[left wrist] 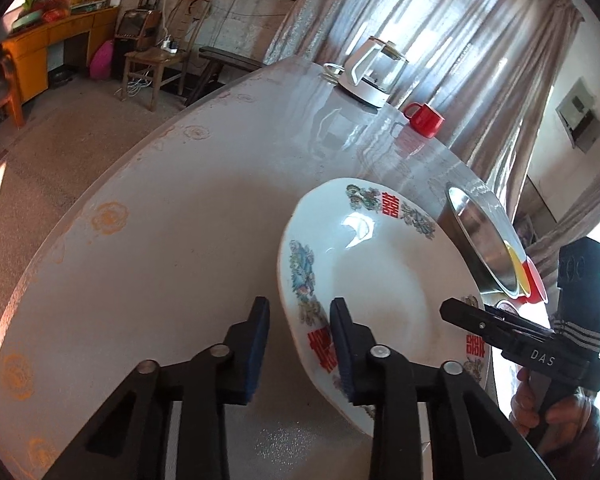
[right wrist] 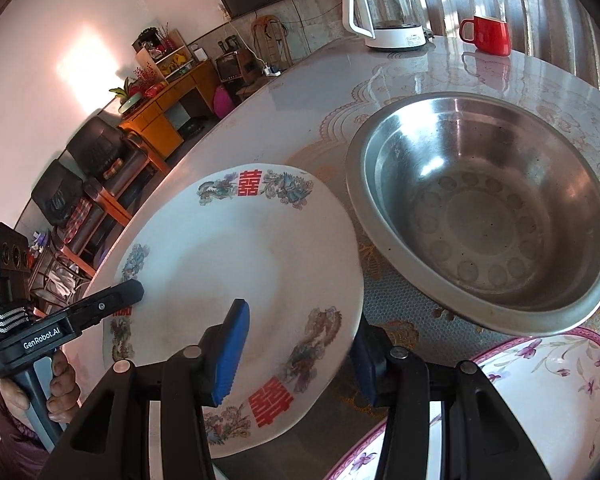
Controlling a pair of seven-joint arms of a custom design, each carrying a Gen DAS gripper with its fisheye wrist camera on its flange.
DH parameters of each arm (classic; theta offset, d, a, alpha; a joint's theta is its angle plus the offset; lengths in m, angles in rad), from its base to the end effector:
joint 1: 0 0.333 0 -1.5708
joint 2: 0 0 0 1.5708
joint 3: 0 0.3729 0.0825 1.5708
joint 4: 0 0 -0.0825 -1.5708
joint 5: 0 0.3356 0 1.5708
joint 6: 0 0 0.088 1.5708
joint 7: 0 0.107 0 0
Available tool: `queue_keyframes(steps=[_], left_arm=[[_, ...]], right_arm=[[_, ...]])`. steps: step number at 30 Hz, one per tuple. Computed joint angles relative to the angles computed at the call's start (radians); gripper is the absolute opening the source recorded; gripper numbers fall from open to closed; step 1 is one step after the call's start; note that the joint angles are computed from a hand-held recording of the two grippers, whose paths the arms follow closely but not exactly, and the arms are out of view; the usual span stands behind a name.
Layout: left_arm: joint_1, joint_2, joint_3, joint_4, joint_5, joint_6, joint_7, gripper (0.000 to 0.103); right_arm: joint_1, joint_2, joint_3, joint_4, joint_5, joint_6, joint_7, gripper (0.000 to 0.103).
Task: Organize plates and bowls
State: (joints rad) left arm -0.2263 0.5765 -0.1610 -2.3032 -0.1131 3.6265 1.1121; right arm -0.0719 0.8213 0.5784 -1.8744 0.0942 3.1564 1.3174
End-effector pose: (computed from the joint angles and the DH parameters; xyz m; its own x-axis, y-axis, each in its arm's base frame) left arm 0.5421 -0.1944 0.2813 0.1030 -0.9100 0.4015 -0.7675 -0.3295 -0.5499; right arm 0.6357 0.2513 0.2653 0.4453 -0.8369 -0.3182 -0.8128 -0.2288 -0.5357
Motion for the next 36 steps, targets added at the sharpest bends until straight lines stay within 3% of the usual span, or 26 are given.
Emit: queue_keyframes(steps=[3,7,11,13,19,24,36], left_arm=[[-0.004,0.001,0.006,0.005,0.014,-0.002,0.022,0.021],[0.038,0.016,-0.024,0.012,0.054,0.012,0.013,0.020],[-0.015,0.016,0.018,0.013,0.017,0.021,0.045,0.021],[-0.024,0.016,0.022,0.012,0.003,0.027,0.052,0.021],[-0.202,-0.012,0.149,0.004,-0.172,0.046,0.197,0.024],[-0.214,-0.019,0.148,0.010,-0.235,0.020,0.266,0.024],[-0.254,-0.044,0.133,-0.027,-0.325,0.088,0.385,0.026]], right_arm=[[0.008,-0.004,-0.011,0.001,-0.004,-0.001,0.000,0.048],[0.011,-0.004,-0.016,0.006,-0.004,-0.004,-0.001,0.049],[0.037,-0.016,-0.042,0.001,-0.007,0.003,0.003,0.046],[0.051,-0.022,-0.062,0.000,-0.002,0.006,0.017,0.040],[0.064,-0.039,-0.079,-0.025,-0.027,0.043,0.016,0.033],[0.045,-0.034,-0.058,-0.030,-0.053,0.042,0.026,0.032],[-0.033,-0.043,-0.002,-0.116,-0.145,0.127,0.052,0.031]])
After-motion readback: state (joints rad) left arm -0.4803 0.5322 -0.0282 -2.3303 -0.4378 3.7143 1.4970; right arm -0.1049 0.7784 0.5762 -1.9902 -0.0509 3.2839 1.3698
